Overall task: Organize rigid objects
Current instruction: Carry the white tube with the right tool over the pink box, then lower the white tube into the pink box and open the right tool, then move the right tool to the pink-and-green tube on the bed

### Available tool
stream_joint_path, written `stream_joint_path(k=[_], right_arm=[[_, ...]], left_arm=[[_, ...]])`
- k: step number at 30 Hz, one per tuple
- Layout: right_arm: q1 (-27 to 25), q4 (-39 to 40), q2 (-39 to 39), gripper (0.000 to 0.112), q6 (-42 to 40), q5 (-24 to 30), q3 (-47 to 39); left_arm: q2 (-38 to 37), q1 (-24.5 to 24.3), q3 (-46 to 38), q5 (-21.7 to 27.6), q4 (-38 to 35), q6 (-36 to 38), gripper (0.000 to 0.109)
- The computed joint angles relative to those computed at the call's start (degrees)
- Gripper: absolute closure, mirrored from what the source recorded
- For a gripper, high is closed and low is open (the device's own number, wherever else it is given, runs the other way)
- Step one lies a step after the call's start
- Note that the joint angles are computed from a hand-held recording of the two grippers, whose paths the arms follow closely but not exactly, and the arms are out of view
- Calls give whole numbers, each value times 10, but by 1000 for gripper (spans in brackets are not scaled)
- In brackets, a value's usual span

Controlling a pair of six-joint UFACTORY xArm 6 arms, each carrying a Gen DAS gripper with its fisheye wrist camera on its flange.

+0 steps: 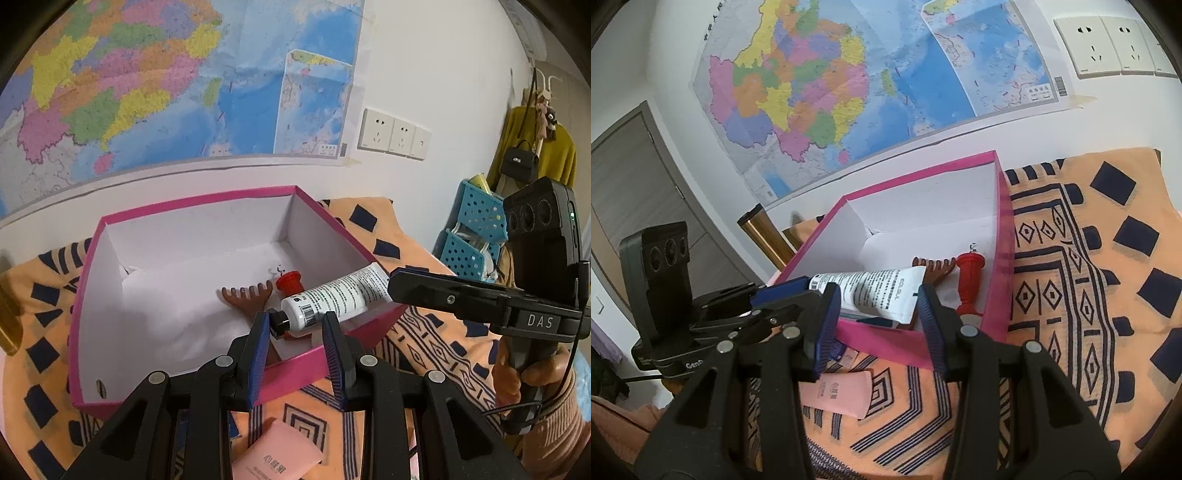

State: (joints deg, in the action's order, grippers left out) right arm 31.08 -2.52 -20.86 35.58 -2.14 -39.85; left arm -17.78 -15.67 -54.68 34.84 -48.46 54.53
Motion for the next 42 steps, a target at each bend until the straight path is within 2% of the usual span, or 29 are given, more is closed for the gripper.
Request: stream_joint_path(k=[15,19,21,24,28,32,38,42], right_arm=[[-12,16,24,66,-10,28,-19],[-19,-13,25,66,18,33,-21],[-30,-65,25,66,71,38,-23],[-39,-85,16,66,98,32,-14],[-42,-106,-1,66,119,30,-1],[-32,-90,-25,66,104,24,21],[-5,-39,-68,65,64,18,56],[1,-87,-111,64,113,31,87]], left_arm=[[67,-1,-48,24,36,-48,80],[81,-2,-58,29,42,-56,80],[85,-3,-61,25,46,-61,80],[86,1,-60,26,37,-60,80],[69,8,-39,9,20,-46,79],[46,24,-22,8,1,-35,78],[-16,52,24,35,-35,5,76],[-65,62,66,53,-38,26,72]])
